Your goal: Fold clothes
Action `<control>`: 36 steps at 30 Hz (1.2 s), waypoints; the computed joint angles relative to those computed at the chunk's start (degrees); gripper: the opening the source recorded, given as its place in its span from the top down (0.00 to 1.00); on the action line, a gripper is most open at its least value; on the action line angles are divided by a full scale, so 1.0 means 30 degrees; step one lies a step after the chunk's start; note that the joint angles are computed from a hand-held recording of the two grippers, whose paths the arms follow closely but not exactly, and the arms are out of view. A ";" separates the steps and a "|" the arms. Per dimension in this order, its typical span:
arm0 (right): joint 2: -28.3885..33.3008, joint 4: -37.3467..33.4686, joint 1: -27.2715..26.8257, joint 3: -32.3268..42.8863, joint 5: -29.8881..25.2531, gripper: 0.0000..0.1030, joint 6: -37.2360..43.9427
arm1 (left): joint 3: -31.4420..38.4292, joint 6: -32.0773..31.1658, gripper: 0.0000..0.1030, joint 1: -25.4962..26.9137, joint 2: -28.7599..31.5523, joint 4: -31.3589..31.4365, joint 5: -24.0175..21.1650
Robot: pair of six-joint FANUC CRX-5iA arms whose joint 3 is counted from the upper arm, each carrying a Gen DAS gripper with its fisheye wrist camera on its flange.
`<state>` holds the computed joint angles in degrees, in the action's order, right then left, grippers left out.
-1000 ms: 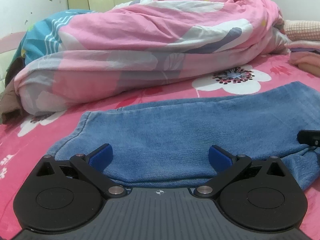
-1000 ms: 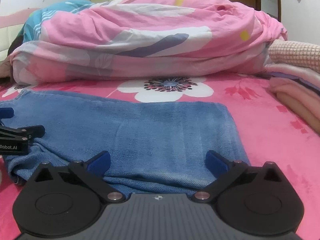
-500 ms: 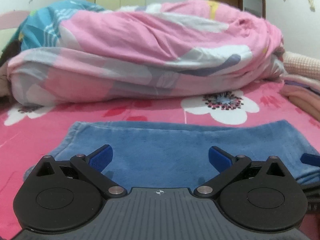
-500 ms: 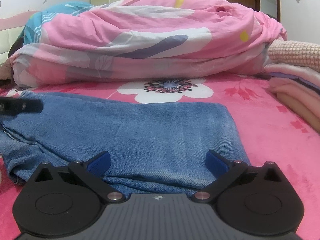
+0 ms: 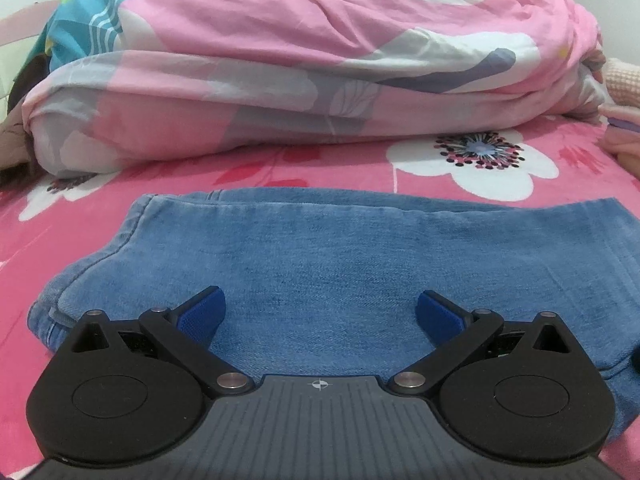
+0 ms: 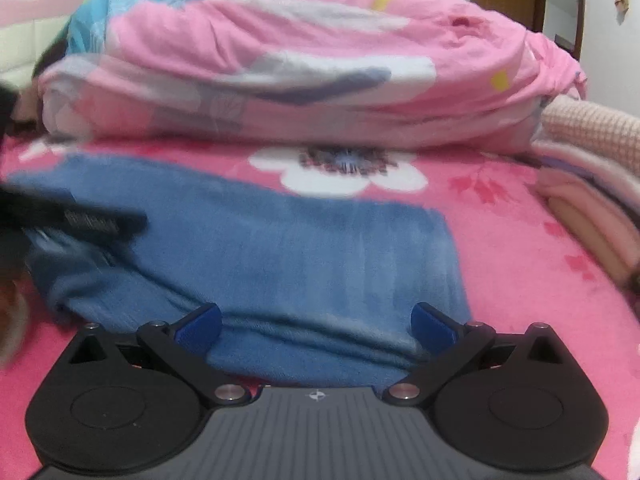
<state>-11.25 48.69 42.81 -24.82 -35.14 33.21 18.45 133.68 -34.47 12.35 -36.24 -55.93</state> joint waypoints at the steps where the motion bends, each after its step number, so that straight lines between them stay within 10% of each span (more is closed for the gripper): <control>1: -0.0021 0.0471 -0.0137 -0.0008 0.0469 0.00 -0.0454 | 0.0078 -0.0094 0.00 0.0036 0.0021 0.0093 -0.0092; 36: 0.1623 0.2053 -0.1483 -0.0299 0.1352 0.00 -0.2803 | -0.0532 -0.1341 0.00 0.0530 -0.0768 0.1321 0.0741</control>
